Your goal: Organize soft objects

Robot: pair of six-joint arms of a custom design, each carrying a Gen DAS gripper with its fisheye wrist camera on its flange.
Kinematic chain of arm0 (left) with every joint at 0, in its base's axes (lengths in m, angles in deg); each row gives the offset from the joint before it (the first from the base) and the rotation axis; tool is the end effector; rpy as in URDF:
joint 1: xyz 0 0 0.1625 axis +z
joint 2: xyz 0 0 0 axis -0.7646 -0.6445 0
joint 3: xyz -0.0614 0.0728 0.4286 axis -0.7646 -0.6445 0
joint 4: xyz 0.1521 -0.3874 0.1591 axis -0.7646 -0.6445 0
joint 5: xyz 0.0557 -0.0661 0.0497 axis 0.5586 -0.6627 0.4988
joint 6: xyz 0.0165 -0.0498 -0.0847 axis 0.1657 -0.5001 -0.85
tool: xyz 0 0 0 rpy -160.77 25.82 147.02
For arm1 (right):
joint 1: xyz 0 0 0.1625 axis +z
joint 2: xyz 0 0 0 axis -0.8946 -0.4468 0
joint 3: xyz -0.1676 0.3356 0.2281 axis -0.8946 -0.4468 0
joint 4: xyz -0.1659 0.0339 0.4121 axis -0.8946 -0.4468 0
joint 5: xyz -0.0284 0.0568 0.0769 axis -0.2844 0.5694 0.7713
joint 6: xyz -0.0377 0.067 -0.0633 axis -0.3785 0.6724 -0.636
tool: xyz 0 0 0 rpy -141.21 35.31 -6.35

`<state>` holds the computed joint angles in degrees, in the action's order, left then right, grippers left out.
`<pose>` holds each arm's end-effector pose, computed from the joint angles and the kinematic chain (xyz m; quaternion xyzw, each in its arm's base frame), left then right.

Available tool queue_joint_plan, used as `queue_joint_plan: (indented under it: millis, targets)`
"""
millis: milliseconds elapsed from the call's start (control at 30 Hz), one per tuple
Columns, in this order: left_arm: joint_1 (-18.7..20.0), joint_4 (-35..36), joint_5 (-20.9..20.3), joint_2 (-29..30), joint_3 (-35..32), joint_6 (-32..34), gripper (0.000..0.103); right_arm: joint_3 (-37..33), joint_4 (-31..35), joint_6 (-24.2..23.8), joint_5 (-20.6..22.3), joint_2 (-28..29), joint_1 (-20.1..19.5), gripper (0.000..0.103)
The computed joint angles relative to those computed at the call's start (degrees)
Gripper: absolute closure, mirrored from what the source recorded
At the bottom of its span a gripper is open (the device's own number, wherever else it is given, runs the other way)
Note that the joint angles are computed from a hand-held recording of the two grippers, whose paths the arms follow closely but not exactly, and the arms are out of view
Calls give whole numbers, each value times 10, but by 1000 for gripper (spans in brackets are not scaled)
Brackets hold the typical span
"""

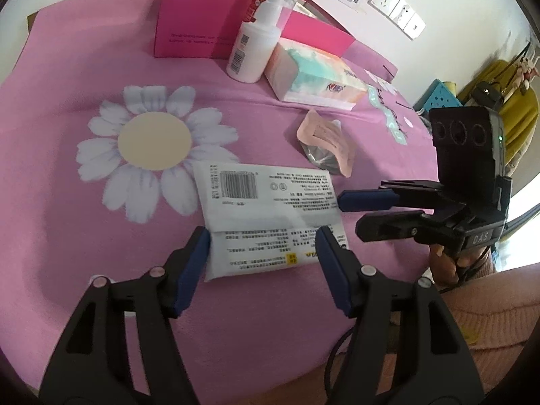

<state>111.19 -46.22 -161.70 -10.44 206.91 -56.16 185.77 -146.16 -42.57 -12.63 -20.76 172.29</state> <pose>-0.0874 -0.4632 0.2378 0.3985 0.9151 -0.0041 0.0611 0.2420 -0.3527 0.0525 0.0979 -0.9535 0.2833 0.0318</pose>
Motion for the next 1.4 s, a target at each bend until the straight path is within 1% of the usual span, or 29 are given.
queue_joint_plan:
  millis: [33,67,100,133,167,200,267,333,367,433,500,567,600,633,700,767,867,900,967,1033,1067,1100,1167,1200,1267,1400]
  targets:
    - [5,12,-21,3,-6,-2,64,0,-4,-4,-1,0,2,63]
    - [7,25,-39,7,-12,-8,69,1,-9,-12,17,-3,0,77]
    - [-1,25,-37,8,-10,-15,70,1,-9,-14,26,-3,-1,79]
    - [-13,13,-22,8,-3,-20,70,-3,-9,-16,21,-1,5,79]
    - [-21,2,-13,10,3,-21,70,-12,-1,-17,-8,2,20,79]
    - [-25,-1,-10,14,4,-21,72,-20,5,-17,-24,6,27,79]
    - [-26,-2,-14,19,3,-22,71,-25,9,-18,-29,8,28,79]
    - [-30,-9,-4,14,7,-14,70,-22,5,-12,-41,6,28,79]
    - [-31,-14,5,9,9,-12,67,-18,0,-8,-43,3,27,79]
    - [-26,-15,11,9,6,-11,52,-3,-15,-2,-55,-8,25,76]
    - [-19,-16,23,9,3,-14,51,13,-20,12,-68,-22,20,59]
    - [-11,-3,24,12,-3,-16,51,22,-28,26,-88,-24,17,56]
    - [-7,13,19,17,-8,-18,51,24,-28,31,-89,-24,13,56]
    - [-6,20,17,18,-8,-16,50,24,-28,32,-89,-22,12,56]
    - [-12,17,17,13,-1,-5,50,18,-16,39,-106,-12,15,55]
    - [-13,17,7,14,1,-4,49,10,-24,29,-126,3,30,48]
    - [-19,4,12,13,9,-7,49,5,-31,21,-111,14,30,48]
    - [-18,5,10,13,8,-9,49,4,-36,20,-103,18,28,48]
    - [-16,2,6,12,7,-14,49,3,-40,20,-101,19,27,48]
    - [-15,-1,3,12,6,-18,50,14,-64,24,-70,17,13,50]
    - [-17,-6,3,10,7,-19,50,16,-66,25,-67,16,11,52]
    - [-19,-11,5,8,8,-19,50,17,-69,24,-67,15,11,53]
    - [-19,-14,-3,7,7,-20,50,20,-88,18,-52,14,10,53]
    - [-21,-19,-7,8,8,-21,50,19,-91,14,-53,13,13,53]
    - [-26,-29,-8,7,10,-22,50,15,-92,9,-72,8,25,53]
    - [-39,-56,-5,12,12,-22,50,7,-92,3,-99,1,36,53]
